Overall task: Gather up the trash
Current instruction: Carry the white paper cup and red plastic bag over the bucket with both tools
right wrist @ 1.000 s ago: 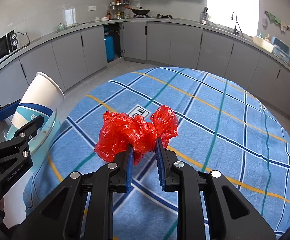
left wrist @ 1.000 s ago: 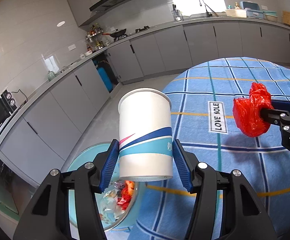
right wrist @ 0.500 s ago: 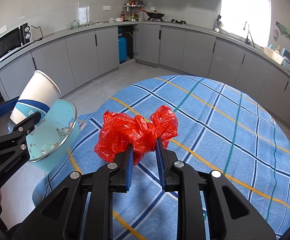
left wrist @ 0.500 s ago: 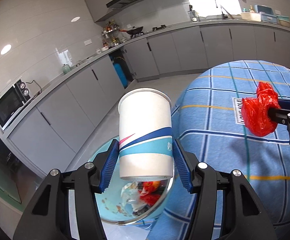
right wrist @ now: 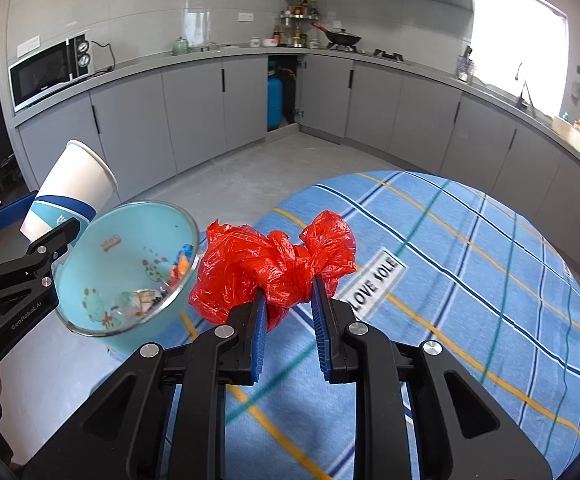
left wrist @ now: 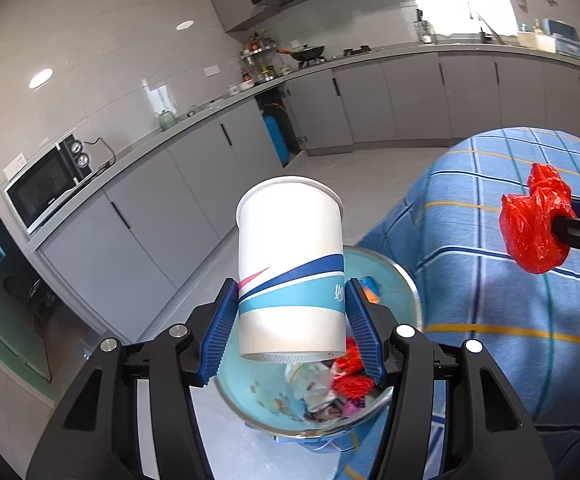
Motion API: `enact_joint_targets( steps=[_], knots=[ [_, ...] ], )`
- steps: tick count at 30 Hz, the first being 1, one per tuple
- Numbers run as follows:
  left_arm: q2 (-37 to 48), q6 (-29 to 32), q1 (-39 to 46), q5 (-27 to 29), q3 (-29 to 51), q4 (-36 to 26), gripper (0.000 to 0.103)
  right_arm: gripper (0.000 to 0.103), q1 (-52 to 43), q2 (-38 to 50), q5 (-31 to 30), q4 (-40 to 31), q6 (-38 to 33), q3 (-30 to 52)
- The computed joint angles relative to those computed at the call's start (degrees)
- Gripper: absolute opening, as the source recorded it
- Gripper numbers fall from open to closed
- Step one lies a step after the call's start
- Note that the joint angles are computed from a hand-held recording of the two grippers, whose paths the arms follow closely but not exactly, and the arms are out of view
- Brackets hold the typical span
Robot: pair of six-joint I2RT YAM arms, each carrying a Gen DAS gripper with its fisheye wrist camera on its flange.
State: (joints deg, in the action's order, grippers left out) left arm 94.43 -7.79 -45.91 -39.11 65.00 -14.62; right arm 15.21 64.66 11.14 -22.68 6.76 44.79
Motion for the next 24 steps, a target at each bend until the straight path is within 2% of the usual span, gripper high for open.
enact_joint_targets(
  steps=[15, 24],
  knots=[
    [-3.0, 0.1, 6.6, 0.7, -3.5, 0.8, 0.055, 0.022, 7.9, 7.5, 2.4, 1.9, 0.9, 5.5],
    [-3.1, 0.1, 9.3, 1.2, -4.7, 1.7, 0.055, 0.022, 9.8, 11.5, 1.8, 2.8, 0.7, 8.8]
  ],
)
